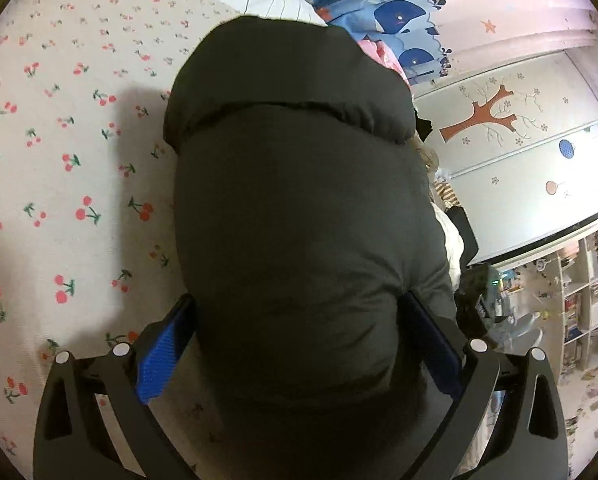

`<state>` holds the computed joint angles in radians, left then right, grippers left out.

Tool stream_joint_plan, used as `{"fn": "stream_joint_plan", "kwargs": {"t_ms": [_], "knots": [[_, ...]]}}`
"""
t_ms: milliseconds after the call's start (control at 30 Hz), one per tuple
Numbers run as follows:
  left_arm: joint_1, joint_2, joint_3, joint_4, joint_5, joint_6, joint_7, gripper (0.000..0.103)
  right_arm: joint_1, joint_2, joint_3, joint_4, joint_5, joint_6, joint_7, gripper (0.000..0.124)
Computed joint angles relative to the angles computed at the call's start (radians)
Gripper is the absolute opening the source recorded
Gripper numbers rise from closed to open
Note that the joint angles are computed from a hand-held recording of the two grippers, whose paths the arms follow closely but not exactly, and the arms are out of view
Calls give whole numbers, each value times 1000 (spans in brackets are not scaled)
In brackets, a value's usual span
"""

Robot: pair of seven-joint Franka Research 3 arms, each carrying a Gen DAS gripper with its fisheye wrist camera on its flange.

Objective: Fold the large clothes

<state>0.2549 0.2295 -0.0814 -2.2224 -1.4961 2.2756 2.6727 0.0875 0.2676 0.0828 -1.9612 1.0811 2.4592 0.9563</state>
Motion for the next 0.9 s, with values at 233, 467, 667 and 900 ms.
{"fn": "stream_joint_plan", "kwargs": {"t_ms": [233,467,667,900], "knots": [[-28,-33,-13,-19,-33,51,56,96,-42,33,17,23,137,-130,-92,97],[-74,-160,-1,-87,-45,96,120,95,-28,13,28,24,204,-263,-164,97],[-80,-168,42,-87,53,124,34,95,38,15,16,32,108,-160,-120,97],[-76,-135,12,-73,102,193,-36,97,60,28,60,28,150,-95,-123,97]]}}
